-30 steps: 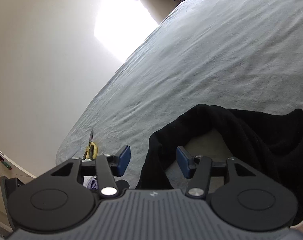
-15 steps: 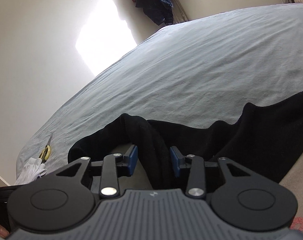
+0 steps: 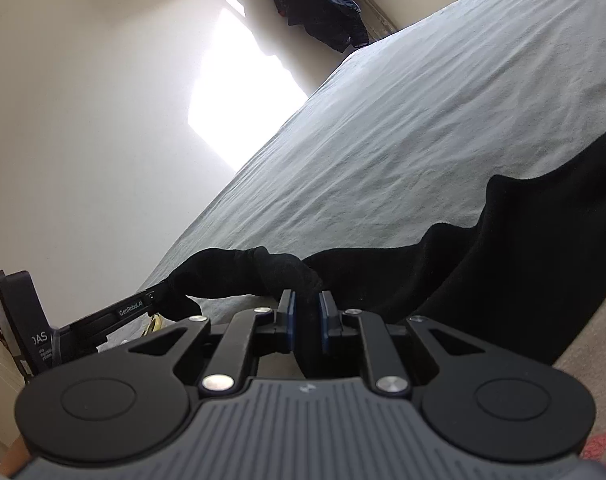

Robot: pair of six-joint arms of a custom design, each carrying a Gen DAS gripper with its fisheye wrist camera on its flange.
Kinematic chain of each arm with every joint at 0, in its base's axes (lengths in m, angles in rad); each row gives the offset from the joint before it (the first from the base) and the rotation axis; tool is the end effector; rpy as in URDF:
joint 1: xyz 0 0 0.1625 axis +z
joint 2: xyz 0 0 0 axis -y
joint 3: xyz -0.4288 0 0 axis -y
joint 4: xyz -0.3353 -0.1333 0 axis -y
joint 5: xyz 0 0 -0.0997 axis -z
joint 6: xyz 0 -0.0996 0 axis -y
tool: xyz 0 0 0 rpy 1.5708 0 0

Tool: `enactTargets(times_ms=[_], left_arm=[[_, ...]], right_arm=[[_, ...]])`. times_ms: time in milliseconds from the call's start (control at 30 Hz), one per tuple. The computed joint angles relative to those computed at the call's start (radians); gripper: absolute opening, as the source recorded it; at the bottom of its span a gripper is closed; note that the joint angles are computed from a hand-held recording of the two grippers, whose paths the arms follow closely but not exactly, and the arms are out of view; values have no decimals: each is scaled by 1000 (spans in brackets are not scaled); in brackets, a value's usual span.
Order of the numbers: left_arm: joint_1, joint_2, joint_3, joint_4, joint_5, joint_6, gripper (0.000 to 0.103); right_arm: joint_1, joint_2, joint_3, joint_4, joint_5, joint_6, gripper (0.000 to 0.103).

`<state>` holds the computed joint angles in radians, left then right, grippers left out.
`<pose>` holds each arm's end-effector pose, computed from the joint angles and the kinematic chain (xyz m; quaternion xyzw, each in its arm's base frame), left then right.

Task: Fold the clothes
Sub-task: 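Pull the black sleeve outward with the right gripper while the left gripper pinches along it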

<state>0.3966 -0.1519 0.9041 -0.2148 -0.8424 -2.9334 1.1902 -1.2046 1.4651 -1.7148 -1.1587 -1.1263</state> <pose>-0.4337 -0.3980 -0.0493 -0.1582 0.5329 -0.5332 0.6378 -0.0494 -0.5898 0.3743 -0.3449 0.9144 -0.0982 0.1880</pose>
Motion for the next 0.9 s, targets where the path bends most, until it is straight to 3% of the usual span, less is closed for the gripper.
enactTargets(times_ms=[67, 133, 300, 367, 400, 533, 633, 767, 900], left_arm=[[12, 7, 10, 57, -30, -46, 9], [26, -12, 58, 35, -56, -46, 10], [58, -101, 210, -164, -167, 30, 11], [44, -142, 263, -234, -188, 16, 15], [35, -164, 291, -271, -197, 6, 22], [-18, -239, 366, -405, -136, -34, 47], [-40, -293, 412, -526, -69, -27, 59], [-47, -354, 486, -684, -19, -74, 62], [-55, -350, 469, -686, 28, -82, 62]], right_arm=[[4, 16, -31, 62, -21, 8, 15], [11, 35, -61, 122, -47, 19, 15], [35, 35, -60, 158, -135, -26, 17], [41, 35, -64, 176, -152, -50, 19], [43, 34, -64, 182, -158, -61, 21], [54, 38, -61, 207, -172, -84, 21], [54, 29, -41, 215, -182, -106, 21], [60, 28, -28, 217, -192, -124, 21], [64, 33, -31, 238, -198, -122, 21]])
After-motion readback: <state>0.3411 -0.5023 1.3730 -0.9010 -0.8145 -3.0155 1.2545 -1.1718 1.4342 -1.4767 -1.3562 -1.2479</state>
